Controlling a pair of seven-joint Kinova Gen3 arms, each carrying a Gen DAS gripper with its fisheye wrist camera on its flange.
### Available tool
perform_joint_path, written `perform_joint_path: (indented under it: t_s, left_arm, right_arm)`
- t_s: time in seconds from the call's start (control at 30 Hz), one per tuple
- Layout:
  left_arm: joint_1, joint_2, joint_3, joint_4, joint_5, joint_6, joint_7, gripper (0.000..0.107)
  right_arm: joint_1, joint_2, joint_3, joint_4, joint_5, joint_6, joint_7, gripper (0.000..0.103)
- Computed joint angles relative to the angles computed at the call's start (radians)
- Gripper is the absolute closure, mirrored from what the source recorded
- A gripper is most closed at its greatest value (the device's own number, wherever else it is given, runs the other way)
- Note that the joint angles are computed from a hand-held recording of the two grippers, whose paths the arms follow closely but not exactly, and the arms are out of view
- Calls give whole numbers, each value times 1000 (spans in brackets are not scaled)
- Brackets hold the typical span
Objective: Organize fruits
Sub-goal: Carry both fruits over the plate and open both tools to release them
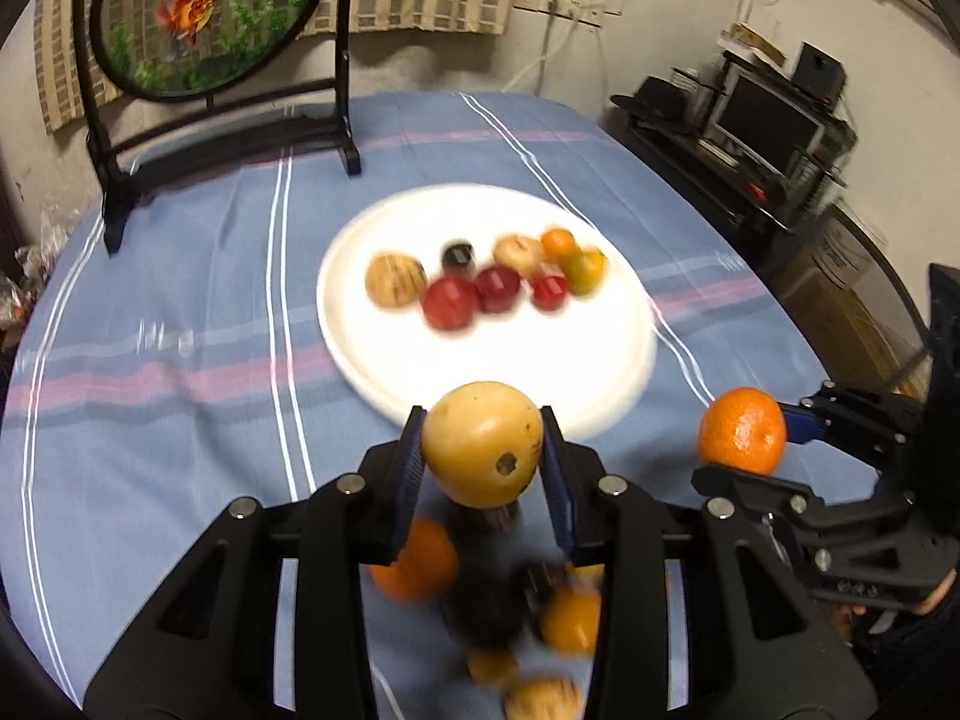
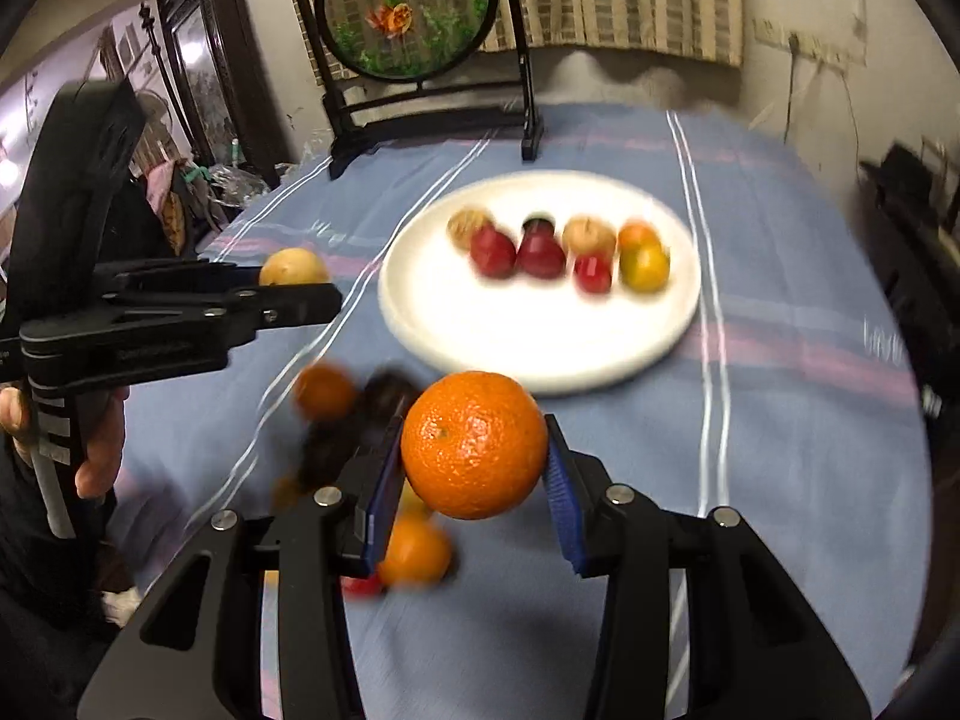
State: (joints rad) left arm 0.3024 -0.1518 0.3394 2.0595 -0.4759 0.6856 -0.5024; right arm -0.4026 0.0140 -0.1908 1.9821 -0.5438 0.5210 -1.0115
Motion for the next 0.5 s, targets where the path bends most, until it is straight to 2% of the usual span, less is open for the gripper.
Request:
perform_joint_path:
  t_s: [0.07,0.17,0.27,0.5]
  left_arm:
    - [-17,52,-38,-24,5,-20,-39,71]
    - [-33,136,-111,-51,49,-64,-118,71]
    - [-50,189,-172,-64,138,-105,-223,71]
    - [-57,247,-229,-79,209,-141,-329,70]
  right_arm:
    - [-8,88,-9,-86,62,1,-54,59]
    - [-84,227,46,-207,182,15,-170,59]
    - [-58,326,6,-301,271,60,-257,59]
    - [-17,379,-37,-349,300,69,-282,59]
